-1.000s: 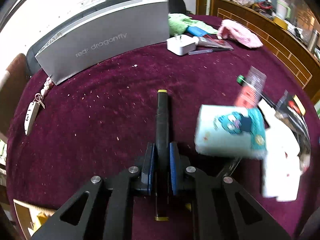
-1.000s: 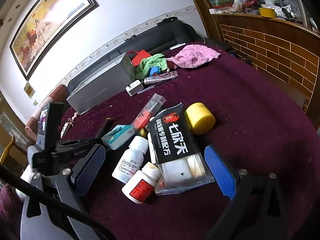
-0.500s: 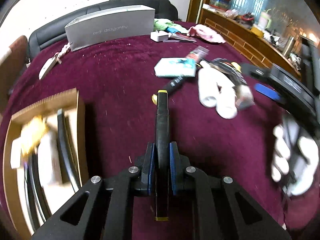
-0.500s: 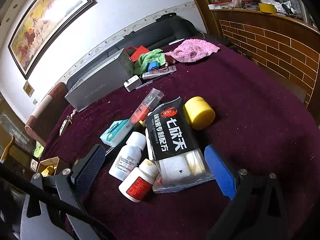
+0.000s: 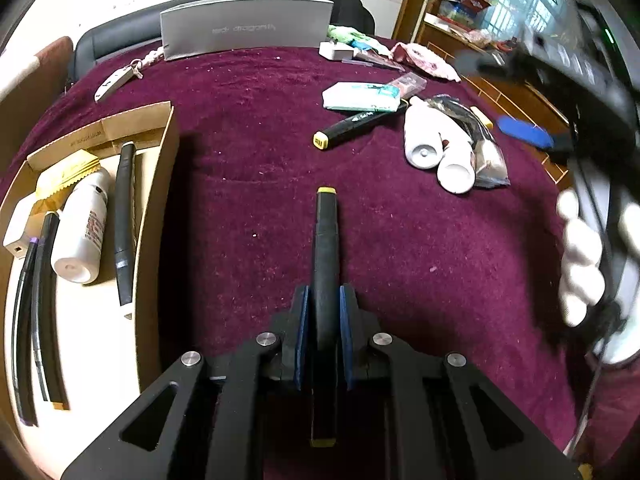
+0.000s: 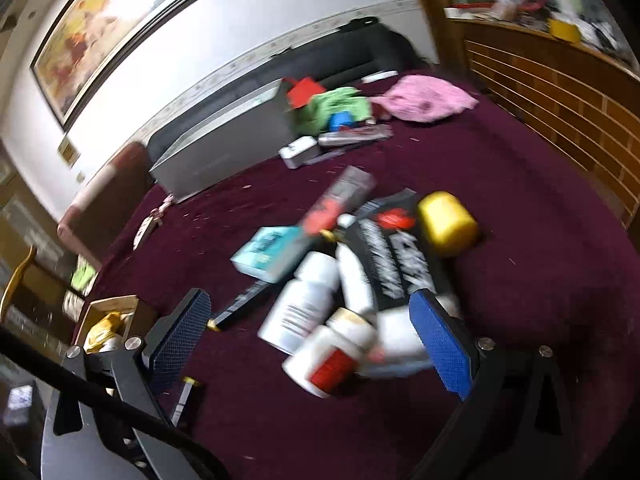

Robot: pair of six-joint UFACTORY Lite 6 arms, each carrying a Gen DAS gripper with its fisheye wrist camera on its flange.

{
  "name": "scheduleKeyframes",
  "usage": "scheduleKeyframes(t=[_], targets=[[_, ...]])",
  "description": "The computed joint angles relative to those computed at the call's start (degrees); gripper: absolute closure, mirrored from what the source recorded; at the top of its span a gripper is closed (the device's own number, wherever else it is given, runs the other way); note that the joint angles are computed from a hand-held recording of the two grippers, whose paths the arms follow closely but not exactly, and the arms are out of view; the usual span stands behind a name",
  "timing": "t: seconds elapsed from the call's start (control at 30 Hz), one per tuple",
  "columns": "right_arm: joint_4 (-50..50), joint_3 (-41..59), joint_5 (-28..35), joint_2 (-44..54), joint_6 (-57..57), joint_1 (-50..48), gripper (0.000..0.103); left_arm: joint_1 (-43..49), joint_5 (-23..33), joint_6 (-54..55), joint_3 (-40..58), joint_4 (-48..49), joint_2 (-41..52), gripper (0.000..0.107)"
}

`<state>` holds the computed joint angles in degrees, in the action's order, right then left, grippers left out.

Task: Organize objects
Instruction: 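Lift the marker with the left gripper while the right gripper grasps another black marker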

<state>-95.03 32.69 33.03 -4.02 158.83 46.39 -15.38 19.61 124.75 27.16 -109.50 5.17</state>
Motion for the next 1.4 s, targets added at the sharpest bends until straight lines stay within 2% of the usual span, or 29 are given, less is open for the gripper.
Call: scheduleKeyframes(t=[0.13, 0.2, 0.3, 0.33, 0.4, 0.43, 0.5, 0.53, 0.67, 0.73, 0.83, 0.87, 0.9, 0.97, 1.0, 1.03, 1.17, 1.3, 1.4], targets=[[10.75, 12.89, -10.89, 6.92, -22.05, -7.6, 0.002, 0.8, 2.41, 5.64, -2.09, -5.58, -0.61, 0.09], [17.46, 19.15, -19.4, 13.09, -34.04, -10.91, 0.002, 1.05, 3.43, 9.91, -3.21, -8.66, -1.0, 0.09], [35.14, 23.59, -27.75, 18.33, -51.81, -12.55, 0.002, 2.37, 5.03, 8.67, -3.22, -7.21, -0.5, 0.09], [41.14, 25.08, -28.64, 20.26, -56.25, -12.38, 0.003, 2.57, 5.25, 8.34, -3.12, -7.03, -0.33, 0.09], [53.13, 29.31, -25.63, 24.53, -65.61, -11.66, 0.008, 2.84, 5.52, 7.67, -3.03, -6.93, -0.19, 0.09], [59.13, 32.91, -21.37, 27.34, -70.74, -11.2, 0.013, 3.3, 6.1, 6.81, -3.02, -6.62, 0.05, 0.09], [64.14, 39.74, -14.54, 32.99, -74.69, -10.85, 0.023, 3.88, 6.87, 5.95, -2.93, -6.08, 0.44, 0.09], [65.47, 42.13, -12.71, 34.88, -75.74, -10.69, 0.033, 3.94, 7.09, 5.63, -2.9, -5.98, 0.54, 0.09], [67.33, 52.76, -4.65, 43.47, -75.08, -9.79, 0.038, 5.29, 8.49, 3.57, -2.39, -3.74, 1.37, 0.09], [64.12, 58.68, 1.07, 47.54, -71.62, -8.57, 0.04, 5.92, 9.11, 2.62, -2.29, -3.04, 1.63, 0.09], [63.02, 66.1, 6.91, 52.89, -73.39, -7.97, 0.057, 7.7, 11.07, 0.63, -1.8, -0.71, 2.7, 0.09], [61.51, 65.33, 7.16, 52.64, -72.06, -7.67, 0.066, 8.36, 11.8, -0.05, -1.59, 0.27, 3.1, 0.09], [60.32, 64.42, 7.3, 52.09, -71.1, -7.43, 0.07, 8.75, 12.25, -0.66, -1.32, 1.05, 3.39, 0.09], [60.02, 60.2, 4.89, 49.25, -70.78, -7.59, 0.089, 9.23, 13.14, -1.29, -1.19, 2.42, 3.65, 0.09], [60.26, 56.96, 3.27, 47.03, -70.44, -7.83, 0.09, 9.98, 14.16, -2.29, -0.85, 4.07, 4.15, 0.091], [60.68, 51.46, -0.75, 43.31, -69.77, -8.39, 0.091, 10.72, 15.32, -3.9, -0.53, 6.28, 4.7, 0.094], [55.98, 35.69, -11.65, 32.35, -61.69, -8.14, 0.091, 11.9, 16.99, -5.61, -1.77, 9.2, 4.09, 0.094], [38.27, 21.18, -20.85, 22.2, -38.95, -5.85, 0.091, 14.53, 18.8, -8.88, -3.59, 13.65, 1.09, 0.094], [23.01, 13.81, -23.36, 15.13, -20.96, -3.58, 0.091, 18.0, 20.68, -12.13, -5.4, 18.6, -2.41, 0.094]])
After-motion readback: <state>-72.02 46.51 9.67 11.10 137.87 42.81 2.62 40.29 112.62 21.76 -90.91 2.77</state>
